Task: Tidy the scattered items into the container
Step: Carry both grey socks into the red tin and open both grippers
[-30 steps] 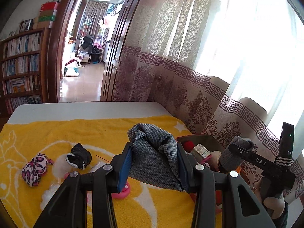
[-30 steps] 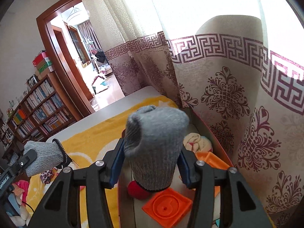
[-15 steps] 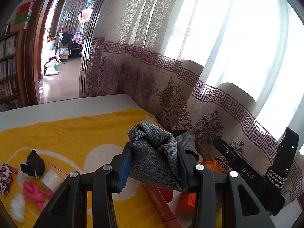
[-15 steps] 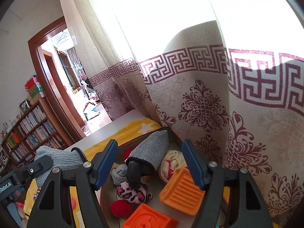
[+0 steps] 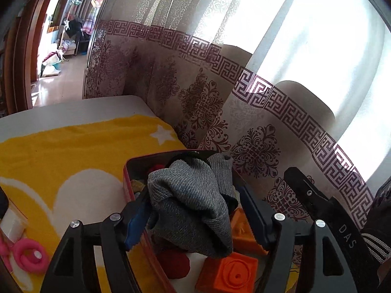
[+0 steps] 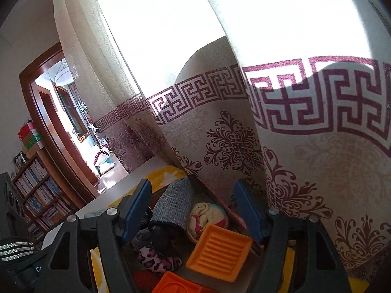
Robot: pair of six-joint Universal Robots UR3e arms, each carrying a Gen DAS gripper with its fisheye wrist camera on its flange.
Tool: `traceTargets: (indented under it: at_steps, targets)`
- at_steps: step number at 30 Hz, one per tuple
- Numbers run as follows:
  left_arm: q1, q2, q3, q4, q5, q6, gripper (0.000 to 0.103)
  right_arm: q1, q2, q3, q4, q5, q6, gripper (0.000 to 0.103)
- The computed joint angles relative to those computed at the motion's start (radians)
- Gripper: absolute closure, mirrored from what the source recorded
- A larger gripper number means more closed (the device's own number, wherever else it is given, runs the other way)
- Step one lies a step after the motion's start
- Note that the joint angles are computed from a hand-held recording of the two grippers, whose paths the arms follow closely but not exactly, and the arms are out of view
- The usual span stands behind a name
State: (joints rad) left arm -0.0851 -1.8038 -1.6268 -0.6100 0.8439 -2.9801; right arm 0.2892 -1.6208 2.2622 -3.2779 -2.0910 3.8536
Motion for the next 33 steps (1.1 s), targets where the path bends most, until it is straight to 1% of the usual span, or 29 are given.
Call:
traceTargets:
  at_steps: [4,6,10,16,22,25,28,33]
  targets:
    - [0.019,0.029,-0.006,-0.093,-0.049,0.062,0.030,0.006,0.007,-0.001,-0.007,-0.013,0.001,0.029]
    - [0.029,0.043,-0.022,-0.097,-0.066,0.070,0.030,0.014,0.010,-0.006,-0.005,-0.027,0.001,0.029]
    - [0.060,0.077,-0.061,-0.092,-0.081,0.066,0.030,0.008,0.011,-0.006,0.003,-0.021,0.005,0.029]
    - [0.136,0.130,-0.107,-0.109,-0.105,0.068,0.030,0.016,0.019,-0.013,0.010,-0.026,0.001,0.029]
    - [0.225,0.233,-0.206,-0.067,-0.046,0.093,0.030,0.022,0.029,-0.019,0.014,-0.033,-0.008,0.028]
    - [0.314,0.301,-0.284,-0.043,-0.035,0.118,0.018,0.029,0.035,-0.019,0.006,-0.045,-0.009,0.027]
    - [0.416,0.356,-0.358,0.006,-0.007,0.127,0.018,0.046,0.048,-0.025,-0.007,-0.064,-0.018,0.027]
    - [0.570,0.387,-0.411,0.028,0.017,0.155,0.018,0.094,0.089,-0.056,-0.031,-0.120,-0.052,0.026]
